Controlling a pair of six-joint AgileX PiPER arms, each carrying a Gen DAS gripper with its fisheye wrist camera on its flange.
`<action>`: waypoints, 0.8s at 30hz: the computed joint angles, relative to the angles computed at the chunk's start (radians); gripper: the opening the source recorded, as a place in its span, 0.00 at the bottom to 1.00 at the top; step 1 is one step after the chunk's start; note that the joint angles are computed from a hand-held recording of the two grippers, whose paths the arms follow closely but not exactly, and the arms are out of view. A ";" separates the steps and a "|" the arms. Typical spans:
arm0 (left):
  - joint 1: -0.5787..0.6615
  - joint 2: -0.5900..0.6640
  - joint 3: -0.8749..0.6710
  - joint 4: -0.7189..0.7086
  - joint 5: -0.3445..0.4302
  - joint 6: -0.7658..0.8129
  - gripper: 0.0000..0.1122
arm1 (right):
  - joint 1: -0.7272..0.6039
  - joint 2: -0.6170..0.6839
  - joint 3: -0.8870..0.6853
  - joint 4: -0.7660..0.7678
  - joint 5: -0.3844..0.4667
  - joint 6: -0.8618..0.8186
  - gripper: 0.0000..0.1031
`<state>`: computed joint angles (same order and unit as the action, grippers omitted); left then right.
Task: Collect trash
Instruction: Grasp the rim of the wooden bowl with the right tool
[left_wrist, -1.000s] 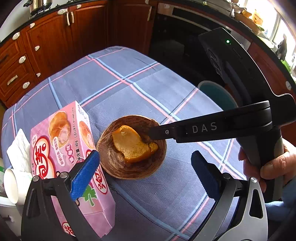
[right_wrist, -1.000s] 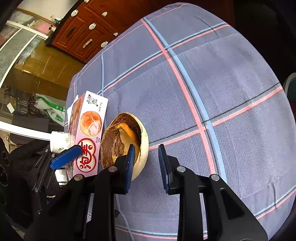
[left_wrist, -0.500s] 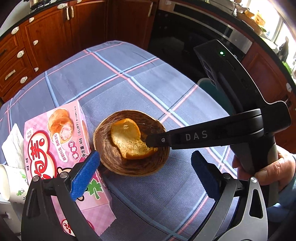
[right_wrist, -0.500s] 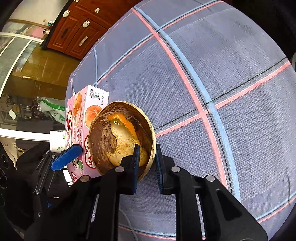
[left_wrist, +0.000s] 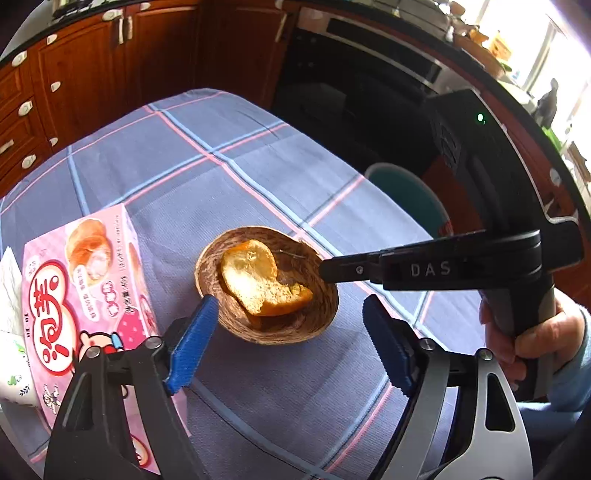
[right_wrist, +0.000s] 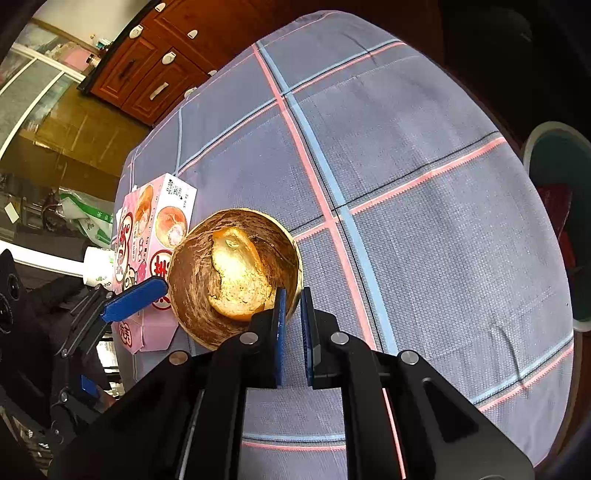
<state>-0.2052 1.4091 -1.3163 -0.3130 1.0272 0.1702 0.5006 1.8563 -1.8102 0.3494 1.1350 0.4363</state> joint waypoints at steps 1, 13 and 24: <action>-0.021 -0.001 0.004 0.035 -0.013 -0.022 0.71 | -0.001 0.000 0.003 0.004 -0.001 -0.007 0.09; -0.093 0.077 -0.098 0.112 0.060 -0.014 0.45 | -0.026 -0.017 0.025 0.089 -0.027 -0.053 0.14; -0.089 0.147 -0.050 0.141 0.021 -0.050 0.48 | -0.036 0.033 -0.018 0.152 -0.017 -0.088 0.29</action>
<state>-0.2941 1.5563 -1.3658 -0.1721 1.0477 0.1197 0.4643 1.8897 -1.8283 0.5016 1.1178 0.3480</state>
